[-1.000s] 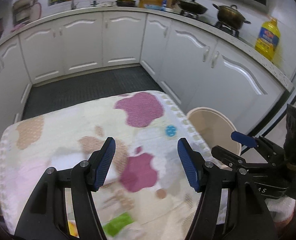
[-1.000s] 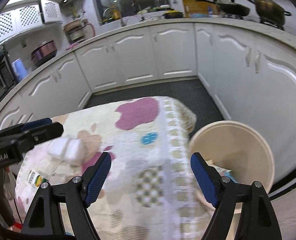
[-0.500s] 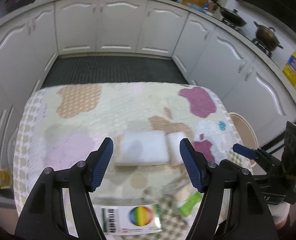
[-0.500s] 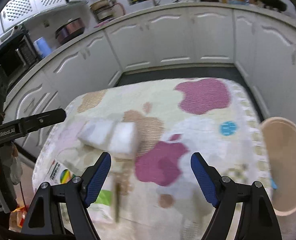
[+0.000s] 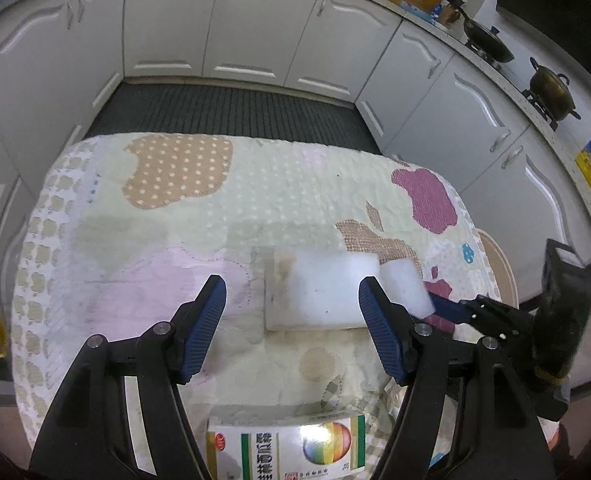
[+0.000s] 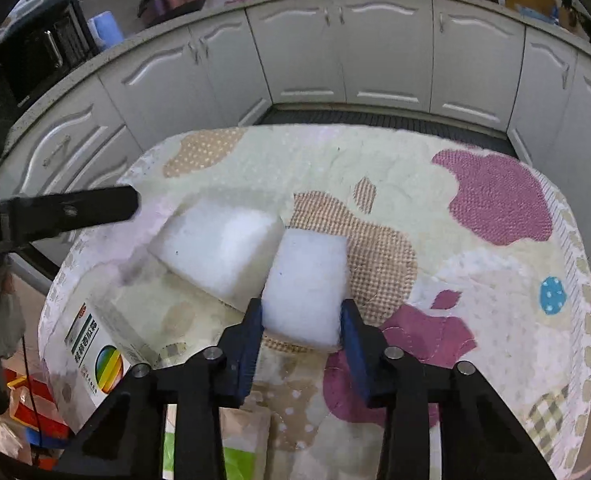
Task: Collect trash
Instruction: 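Grasp a white sponge with the right tool while the left tool grasps the other sponge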
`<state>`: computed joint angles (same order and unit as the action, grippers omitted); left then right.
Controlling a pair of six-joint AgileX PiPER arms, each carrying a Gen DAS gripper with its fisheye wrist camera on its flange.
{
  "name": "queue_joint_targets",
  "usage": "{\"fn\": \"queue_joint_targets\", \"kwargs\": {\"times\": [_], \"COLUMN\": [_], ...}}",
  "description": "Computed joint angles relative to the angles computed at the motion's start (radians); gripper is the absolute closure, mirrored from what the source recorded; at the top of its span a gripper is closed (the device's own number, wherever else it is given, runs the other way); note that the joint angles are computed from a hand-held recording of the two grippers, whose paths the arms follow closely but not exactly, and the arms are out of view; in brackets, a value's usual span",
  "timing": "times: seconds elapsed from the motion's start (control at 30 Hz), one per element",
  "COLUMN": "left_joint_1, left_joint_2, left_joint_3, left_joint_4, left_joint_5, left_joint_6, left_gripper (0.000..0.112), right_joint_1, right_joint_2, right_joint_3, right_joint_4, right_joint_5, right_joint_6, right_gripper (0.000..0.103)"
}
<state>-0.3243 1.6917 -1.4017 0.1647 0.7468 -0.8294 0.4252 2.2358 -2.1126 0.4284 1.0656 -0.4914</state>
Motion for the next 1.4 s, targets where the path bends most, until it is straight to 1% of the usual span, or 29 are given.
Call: {"fn": "queue_joint_targets", "kwargs": {"times": [0.1,0.23,0.3,0.43,0.53,0.63,0.7,0.9,1.07,1.17,1.23,1.27,1.3,1.33,1.4], "left_joint_1": [0.017,0.017,0.014,0.002,0.007,-0.005,0.002,0.022,0.051,0.061,0.086,0.096,0.097,0.097,0.084], "left_joint_2": [0.03,0.069,0.093,0.145,0.174,0.202,0.206,0.21,0.178,0.195,0.206,0.207,0.202,0.199,0.202], "left_joint_3": [-0.019,-0.061,-0.089,-0.156,-0.189,-0.234,-0.243,-0.262,-0.194,-0.188,-0.17,-0.152,-0.138,-0.129,-0.148], "left_joint_4": [-0.063,-0.091,-0.105,-0.06,-0.07,-0.031,-0.04,-0.03,-0.145,-0.156,-0.228,-0.264,-0.272,-0.287,-0.258], "left_joint_5": [-0.017,-0.005,0.009,0.054,0.062,0.094,0.099,0.151,0.104,0.103,0.072,0.042,0.016,-0.001,0.015], "left_joint_6": [0.059,0.084,0.101,0.053,0.052,0.022,0.037,0.033,0.121,0.13,0.165,0.188,0.195,0.214,0.213], "left_gripper": [0.044,0.044,0.044,0.044,0.044,0.044,0.044,0.044,0.044,0.044,0.045,0.046,0.053,0.057,0.059], "right_joint_1": [-0.031,-0.073,-0.093,-0.114,-0.123,-0.129,-0.126,-0.134,-0.124,-0.123,-0.121,-0.121,-0.119,-0.119,-0.121], "right_joint_2": [-0.042,-0.058,-0.056,-0.064,-0.078,-0.085,-0.086,-0.094,-0.091,-0.081,-0.083,-0.079,-0.076,-0.073,-0.067], "right_joint_3": [0.053,0.058,0.049,0.057,0.082,0.092,0.092,0.095,0.092,0.078,0.081,0.073,0.069,0.064,0.053], "right_joint_4": [0.018,0.021,0.032,0.05,0.061,0.072,0.076,0.1,0.102,0.099,0.098,0.096,0.093,0.091,0.09], "right_joint_5": [-0.037,-0.039,-0.026,-0.02,-0.023,-0.024,-0.025,-0.017,-0.016,-0.01,-0.012,-0.008,-0.009,-0.008,-0.007], "right_joint_6": [-0.03,-0.035,-0.035,-0.044,-0.061,-0.072,-0.074,-0.091,-0.097,-0.088,-0.088,-0.086,-0.083,-0.081,-0.076], "right_gripper": [0.067,0.067,0.067,0.067,0.067,0.067,0.067,0.067,0.067,0.067,0.067,0.067,0.067,0.067,0.067]}}
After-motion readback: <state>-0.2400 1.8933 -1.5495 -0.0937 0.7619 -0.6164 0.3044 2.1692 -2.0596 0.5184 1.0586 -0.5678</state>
